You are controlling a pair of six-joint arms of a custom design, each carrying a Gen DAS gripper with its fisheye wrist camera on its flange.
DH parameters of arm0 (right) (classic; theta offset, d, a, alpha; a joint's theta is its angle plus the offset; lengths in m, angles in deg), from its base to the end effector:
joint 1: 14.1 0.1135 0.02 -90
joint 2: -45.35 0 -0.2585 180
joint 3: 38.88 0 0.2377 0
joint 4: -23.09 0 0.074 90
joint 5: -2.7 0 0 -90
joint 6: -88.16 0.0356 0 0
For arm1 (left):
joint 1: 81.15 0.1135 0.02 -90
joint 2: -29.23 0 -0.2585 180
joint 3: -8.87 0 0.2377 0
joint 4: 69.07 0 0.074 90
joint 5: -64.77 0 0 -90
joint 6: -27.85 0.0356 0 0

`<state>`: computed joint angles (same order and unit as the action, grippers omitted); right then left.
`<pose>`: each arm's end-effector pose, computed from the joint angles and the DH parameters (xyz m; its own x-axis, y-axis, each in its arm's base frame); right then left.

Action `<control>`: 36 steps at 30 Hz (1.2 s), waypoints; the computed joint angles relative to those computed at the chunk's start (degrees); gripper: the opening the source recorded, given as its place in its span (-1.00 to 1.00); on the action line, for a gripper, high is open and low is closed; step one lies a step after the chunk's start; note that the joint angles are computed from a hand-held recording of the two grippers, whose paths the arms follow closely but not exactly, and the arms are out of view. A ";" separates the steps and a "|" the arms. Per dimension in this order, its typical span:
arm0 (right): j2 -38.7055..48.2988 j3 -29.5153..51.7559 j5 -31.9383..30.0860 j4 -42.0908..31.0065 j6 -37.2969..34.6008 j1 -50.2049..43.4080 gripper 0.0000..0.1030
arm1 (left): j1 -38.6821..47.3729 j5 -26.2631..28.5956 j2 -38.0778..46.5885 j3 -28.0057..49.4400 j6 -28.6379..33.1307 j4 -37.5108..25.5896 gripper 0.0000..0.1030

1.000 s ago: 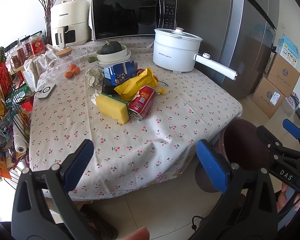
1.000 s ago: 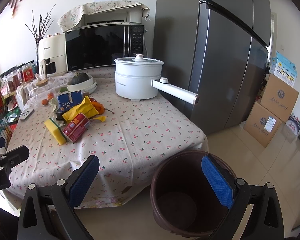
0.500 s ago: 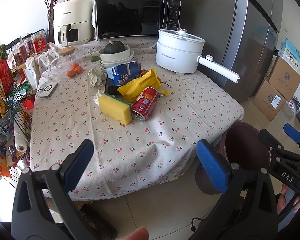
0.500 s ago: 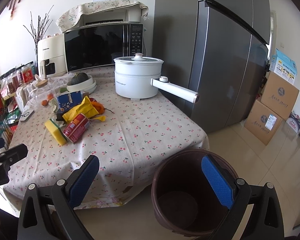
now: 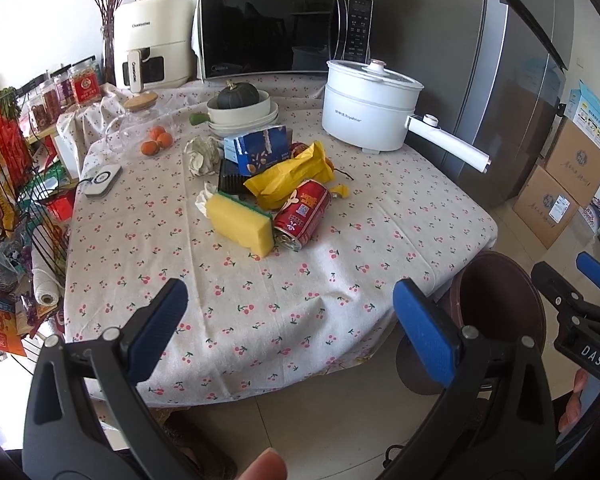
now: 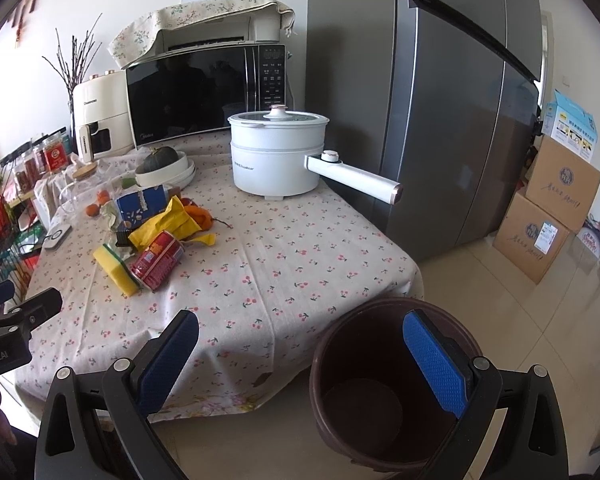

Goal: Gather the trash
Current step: 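Reach the left gripper to the blue tissue box and grasp it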

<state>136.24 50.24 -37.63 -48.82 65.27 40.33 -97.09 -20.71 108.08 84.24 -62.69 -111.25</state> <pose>0.1901 0.2192 0.2715 -0.5873 0.2037 -0.7833 0.3580 0.9334 -0.0257 0.2721 -0.0806 0.2744 -0.6908 0.1875 -0.6984 0.3202 0.9452 -0.0629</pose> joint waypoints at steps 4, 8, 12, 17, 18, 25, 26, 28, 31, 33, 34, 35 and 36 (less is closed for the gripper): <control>0.33 4.25 -2.10 0.11 -8.23 -3.21 1.00 | 3.64 4.33 7.60 8.38 0.02 -5.91 0.98; 2.18 9.14 -6.51 1.24 -17.82 -7.77 1.00 | 6.35 7.12 16.53 18.92 -0.42 -11.24 0.98; 5.61 13.53 -10.84 3.95 -24.68 -12.94 1.00 | 6.49 4.45 23.83 27.29 -1.14 -10.59 0.98; 10.33 14.73 -15.46 11.07 -29.28 -18.50 1.00 | 6.94 2.78 33.13 36.68 -1.37 -8.70 0.98; 11.35 14.60 -16.72 11.87 -29.06 -19.51 1.00 | 7.18 3.53 35.82 40.30 -1.42 -10.34 0.98; 20.23 22.71 -26.23 10.67 -31.25 -24.54 1.00 | 6.68 5.54 56.24 68.23 -3.73 -21.29 0.68; 21.35 24.24 -26.49 10.11 -31.33 -24.74 1.00 | 6.56 5.80 59.06 72.47 -4.35 -23.05 0.64; 22.94 26.26 -27.24 9.61 -31.54 -25.35 1.00 | 6.48 7.05 64.41 81.00 -5.73 -26.68 0.49; 24.64 28.29 -28.13 9.13 -31.39 -26.30 1.00 | 6.23 9.02 70.51 91.52 -7.36 -31.27 0.28; 25.32 28.95 -28.49 8.84 -31.24 -26.70 1.00 | 6.08 10.24 73.86 97.65 -8.18 -34.22 0.17; 25.67 29.22 -28.62 8.66 -31.27 -26.87 1.00 | 5.92 10.61 74.70 99.22 -8.40 -35.14 0.06; 25.81 29.18 -28.68 8.51 -31.22 -26.92 1.00 | 5.77 10.81 76.08 101.97 -8.39 -36.73 -0.02; 25.99 29.13 -28.68 8.34 -31.21 -27.04 1.00 | 5.70 11.02 76.07 101.83 -8.19 -36.70 -0.19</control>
<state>162.23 79.38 -66.32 -40.48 34.06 13.29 -91.39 -9.69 184.14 186.07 -70.88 -147.95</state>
